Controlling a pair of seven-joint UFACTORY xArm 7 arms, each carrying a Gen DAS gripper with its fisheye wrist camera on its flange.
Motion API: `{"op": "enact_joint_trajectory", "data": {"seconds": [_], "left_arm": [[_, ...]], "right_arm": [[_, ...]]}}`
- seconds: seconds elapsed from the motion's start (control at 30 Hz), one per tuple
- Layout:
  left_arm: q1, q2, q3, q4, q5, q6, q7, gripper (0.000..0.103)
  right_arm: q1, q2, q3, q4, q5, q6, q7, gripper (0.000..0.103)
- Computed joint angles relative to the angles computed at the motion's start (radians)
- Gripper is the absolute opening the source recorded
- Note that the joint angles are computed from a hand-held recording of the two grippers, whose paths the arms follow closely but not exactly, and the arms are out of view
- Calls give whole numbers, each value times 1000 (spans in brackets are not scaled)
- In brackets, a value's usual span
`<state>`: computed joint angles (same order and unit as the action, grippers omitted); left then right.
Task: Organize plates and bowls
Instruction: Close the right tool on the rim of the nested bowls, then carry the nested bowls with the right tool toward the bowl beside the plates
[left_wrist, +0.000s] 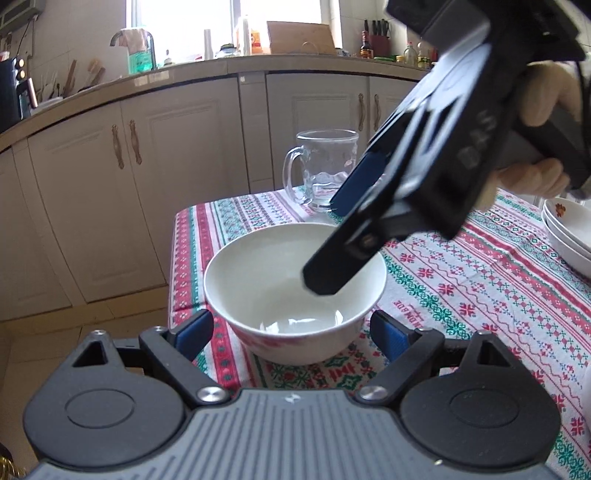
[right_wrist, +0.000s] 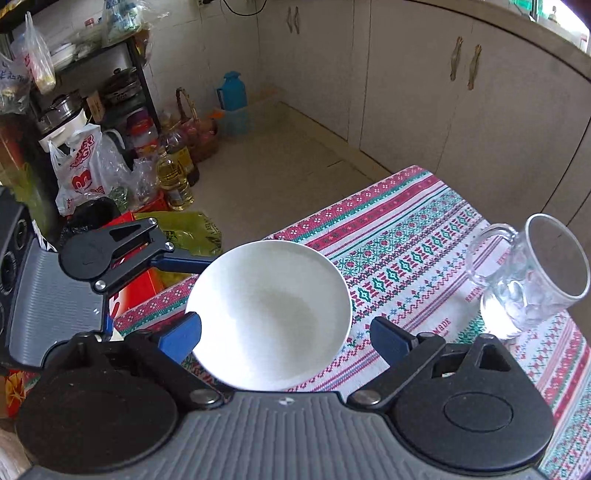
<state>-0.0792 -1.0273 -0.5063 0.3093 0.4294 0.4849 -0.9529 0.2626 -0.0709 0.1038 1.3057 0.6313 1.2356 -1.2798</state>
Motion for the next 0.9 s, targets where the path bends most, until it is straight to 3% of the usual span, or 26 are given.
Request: {"op": "enact_joint_trajectory", "data": {"seconds": [0.17, 0.47, 0.9], "left_arm": [[13, 7, 2, -1, 9, -24, 0, 90], [17, 10, 5, -1, 3, -33, 4, 90], [4, 8, 13, 5, -11, -20, 18, 90]], "right_arm": [[2, 43, 11, 28, -10, 3, 25, 88], [-7, 84, 22, 60, 10, 25, 44, 80], [-16, 95, 27, 71, 24, 43, 77, 78]]}}
